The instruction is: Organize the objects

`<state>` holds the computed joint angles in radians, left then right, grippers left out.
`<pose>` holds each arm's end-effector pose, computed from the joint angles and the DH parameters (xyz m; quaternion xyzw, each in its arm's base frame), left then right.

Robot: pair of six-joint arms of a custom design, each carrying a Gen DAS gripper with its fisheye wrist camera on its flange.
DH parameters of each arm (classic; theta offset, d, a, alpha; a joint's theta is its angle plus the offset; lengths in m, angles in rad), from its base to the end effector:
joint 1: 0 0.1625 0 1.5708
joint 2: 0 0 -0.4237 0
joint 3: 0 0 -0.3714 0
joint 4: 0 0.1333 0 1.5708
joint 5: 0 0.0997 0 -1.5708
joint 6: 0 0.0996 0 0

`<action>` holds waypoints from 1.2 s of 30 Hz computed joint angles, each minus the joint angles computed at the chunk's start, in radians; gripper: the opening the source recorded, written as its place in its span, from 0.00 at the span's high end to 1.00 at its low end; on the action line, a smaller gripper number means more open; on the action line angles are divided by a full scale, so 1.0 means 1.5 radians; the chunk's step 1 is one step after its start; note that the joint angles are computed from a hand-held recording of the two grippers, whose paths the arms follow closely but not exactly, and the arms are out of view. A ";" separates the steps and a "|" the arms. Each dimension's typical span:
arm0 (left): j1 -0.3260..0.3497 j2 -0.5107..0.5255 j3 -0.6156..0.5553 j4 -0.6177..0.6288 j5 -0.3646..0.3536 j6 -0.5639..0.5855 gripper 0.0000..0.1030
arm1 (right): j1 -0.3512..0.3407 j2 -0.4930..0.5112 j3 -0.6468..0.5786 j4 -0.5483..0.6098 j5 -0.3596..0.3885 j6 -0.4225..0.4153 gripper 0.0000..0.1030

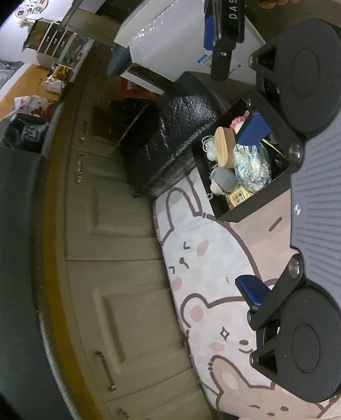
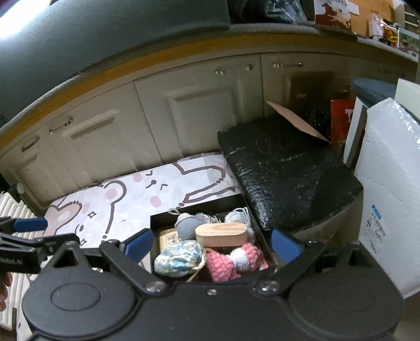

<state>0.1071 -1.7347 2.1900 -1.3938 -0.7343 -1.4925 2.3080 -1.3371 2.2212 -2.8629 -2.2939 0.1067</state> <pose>-0.2815 -0.2387 0.3044 0.1138 0.8702 -0.3581 0.3186 0.3556 -0.2914 0.2585 0.2159 -0.8930 0.3147 0.2384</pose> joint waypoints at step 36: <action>-0.164 0.058 -0.068 0.298 -0.105 -0.229 0.00 | 0.168 -0.033 0.016 0.182 -0.143 0.187 0.03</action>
<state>-0.1391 -1.6475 2.0874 -0.9474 -0.8920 -1.8366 2.5601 -1.3861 2.2457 -2.5893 -2.5081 0.3876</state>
